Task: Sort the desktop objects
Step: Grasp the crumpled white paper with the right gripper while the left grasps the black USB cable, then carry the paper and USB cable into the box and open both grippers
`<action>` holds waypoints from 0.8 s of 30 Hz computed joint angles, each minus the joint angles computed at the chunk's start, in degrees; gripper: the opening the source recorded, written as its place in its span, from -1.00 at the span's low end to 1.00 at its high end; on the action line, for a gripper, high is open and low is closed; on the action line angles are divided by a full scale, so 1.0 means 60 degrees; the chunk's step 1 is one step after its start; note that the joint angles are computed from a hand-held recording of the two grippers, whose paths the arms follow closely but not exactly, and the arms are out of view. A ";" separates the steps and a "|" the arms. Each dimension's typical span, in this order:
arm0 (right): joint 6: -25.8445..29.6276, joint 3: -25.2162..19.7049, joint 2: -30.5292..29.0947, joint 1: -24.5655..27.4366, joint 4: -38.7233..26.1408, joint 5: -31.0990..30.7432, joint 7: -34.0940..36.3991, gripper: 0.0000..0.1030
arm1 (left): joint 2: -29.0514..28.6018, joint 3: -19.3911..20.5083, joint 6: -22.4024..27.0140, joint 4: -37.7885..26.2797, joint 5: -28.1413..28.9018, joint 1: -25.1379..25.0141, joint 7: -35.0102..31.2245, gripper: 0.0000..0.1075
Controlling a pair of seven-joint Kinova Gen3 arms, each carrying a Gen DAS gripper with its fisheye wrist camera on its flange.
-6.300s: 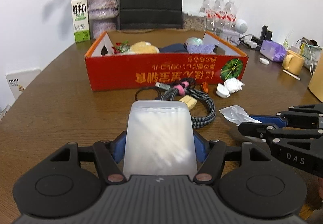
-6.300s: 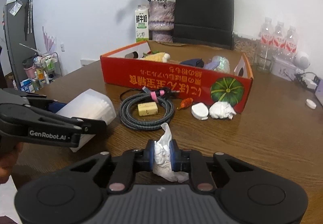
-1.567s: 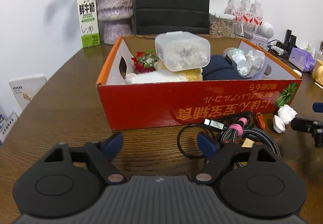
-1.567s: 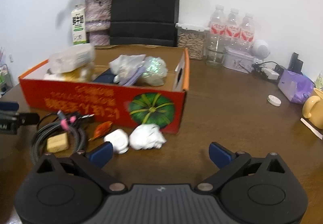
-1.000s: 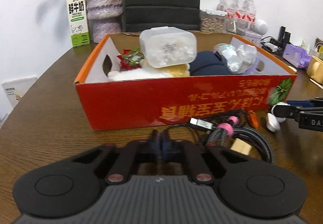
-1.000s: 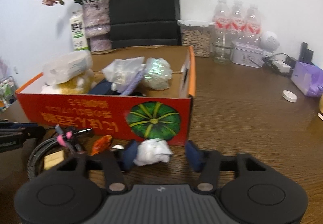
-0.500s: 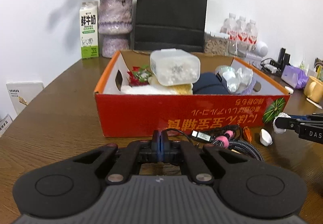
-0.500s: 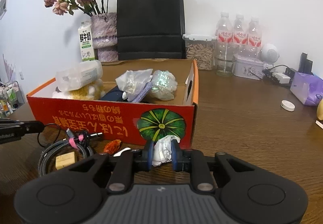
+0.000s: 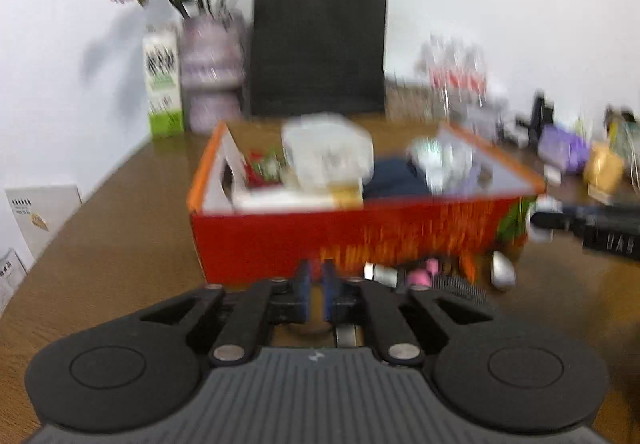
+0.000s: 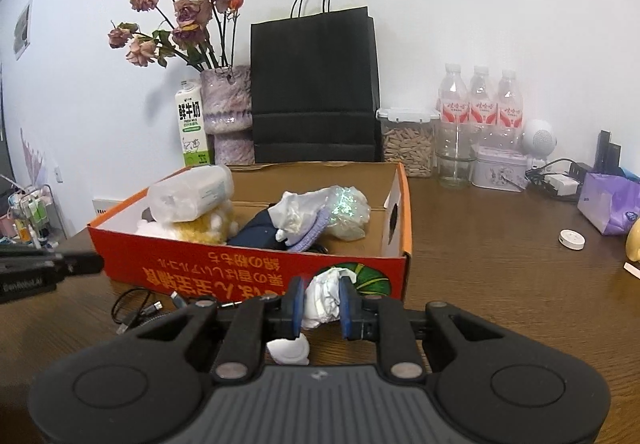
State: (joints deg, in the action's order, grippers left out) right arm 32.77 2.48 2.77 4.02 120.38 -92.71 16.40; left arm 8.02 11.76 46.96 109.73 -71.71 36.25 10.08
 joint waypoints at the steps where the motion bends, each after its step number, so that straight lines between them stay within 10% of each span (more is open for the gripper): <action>1: -0.0009 -0.0007 0.0011 -0.0011 -0.0013 0.0074 -0.0051 -0.67 | 0.0011 -0.0120 -0.0297 -0.0023 0.0293 -0.0058 -0.0233 -0.22; 12: 0.0191 -0.0013 0.0263 0.0177 -0.0198 0.0825 -0.0726 -0.67 | 0.0489 -0.0484 -0.0899 -0.0381 0.1272 -0.0077 -0.1651 -0.76; 24: 0.0913 0.0161 0.0042 0.0504 -0.0117 0.0329 -0.0170 -0.67 | -0.0403 0.0181 0.0471 0.0264 -0.1155 0.0455 0.0958 -0.76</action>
